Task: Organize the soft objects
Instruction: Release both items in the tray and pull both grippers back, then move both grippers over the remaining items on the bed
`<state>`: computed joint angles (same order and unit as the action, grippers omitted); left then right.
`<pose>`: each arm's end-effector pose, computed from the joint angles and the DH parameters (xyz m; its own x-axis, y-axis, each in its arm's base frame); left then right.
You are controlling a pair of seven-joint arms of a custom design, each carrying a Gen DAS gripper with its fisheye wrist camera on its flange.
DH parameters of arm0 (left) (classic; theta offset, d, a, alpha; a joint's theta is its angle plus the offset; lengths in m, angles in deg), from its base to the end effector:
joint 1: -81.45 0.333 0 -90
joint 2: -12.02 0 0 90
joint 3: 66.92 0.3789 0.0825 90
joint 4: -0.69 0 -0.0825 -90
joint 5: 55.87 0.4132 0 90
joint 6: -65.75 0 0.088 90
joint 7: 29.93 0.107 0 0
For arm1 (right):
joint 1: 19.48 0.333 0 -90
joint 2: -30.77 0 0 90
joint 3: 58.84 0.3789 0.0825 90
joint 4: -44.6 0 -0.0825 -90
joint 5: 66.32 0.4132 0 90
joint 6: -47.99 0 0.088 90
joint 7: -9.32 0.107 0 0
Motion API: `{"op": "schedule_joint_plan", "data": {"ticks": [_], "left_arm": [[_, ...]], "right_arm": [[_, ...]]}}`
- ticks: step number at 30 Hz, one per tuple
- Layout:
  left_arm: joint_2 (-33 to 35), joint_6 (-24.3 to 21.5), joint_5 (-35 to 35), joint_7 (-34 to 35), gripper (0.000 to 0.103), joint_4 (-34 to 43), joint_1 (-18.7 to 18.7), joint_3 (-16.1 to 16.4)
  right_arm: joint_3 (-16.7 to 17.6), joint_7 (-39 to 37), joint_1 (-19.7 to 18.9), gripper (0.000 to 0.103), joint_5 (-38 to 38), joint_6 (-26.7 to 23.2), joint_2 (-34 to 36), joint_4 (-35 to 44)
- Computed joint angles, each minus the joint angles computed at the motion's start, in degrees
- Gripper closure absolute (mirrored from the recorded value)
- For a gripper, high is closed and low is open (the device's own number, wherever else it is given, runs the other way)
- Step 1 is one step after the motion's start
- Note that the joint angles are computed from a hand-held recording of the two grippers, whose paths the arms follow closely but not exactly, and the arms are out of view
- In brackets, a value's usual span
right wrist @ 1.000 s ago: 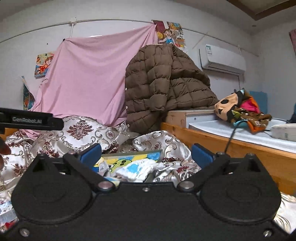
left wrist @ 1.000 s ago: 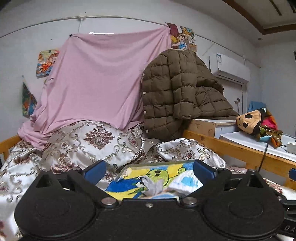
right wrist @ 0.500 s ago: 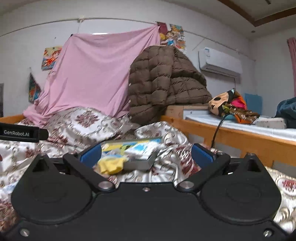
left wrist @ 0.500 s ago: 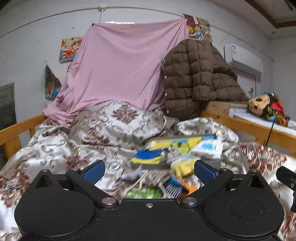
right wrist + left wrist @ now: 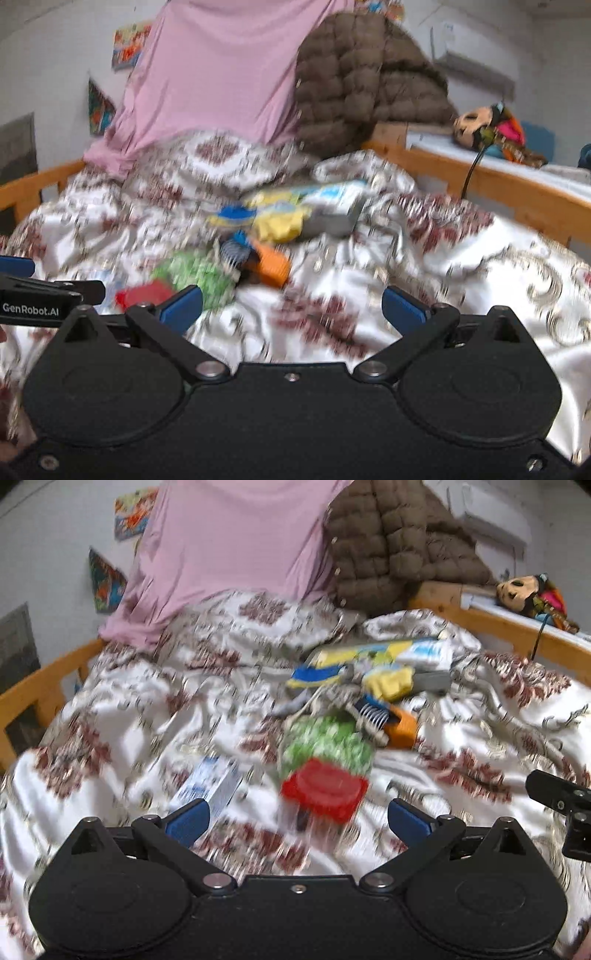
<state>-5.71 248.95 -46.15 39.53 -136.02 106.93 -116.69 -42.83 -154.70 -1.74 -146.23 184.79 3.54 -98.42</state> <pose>0.4576 -0.2695 0.5581 -0.3025 -0.9507 -0.0684 -0.4751 0.2126 -0.8539 0.3599 0.2448 0.5332 -0.3067 -0.9515 0.0253 -0.3369 0.0836 -0.9378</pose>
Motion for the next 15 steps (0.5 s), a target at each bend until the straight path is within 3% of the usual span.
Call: {"op": "schedule_joint_plan", "data": {"ticks": [6, 15], "left_arm": [[-1.8, -1.5, -1.4, 0.7, 0.001, -3.3, -5.4, 6.2], [0.3, -9.2, 3.8, -1.1, 0.001, -2.5, -9.4, 9.7]], "right_arm": [[0.6, -5.9, 1.7, 0.001, 6.2, -1.6, -0.2, 0.0], [-0.9, -15.2, 2.2, 0.001, 15.7, 1.6, 3.2, 1.6]]}}
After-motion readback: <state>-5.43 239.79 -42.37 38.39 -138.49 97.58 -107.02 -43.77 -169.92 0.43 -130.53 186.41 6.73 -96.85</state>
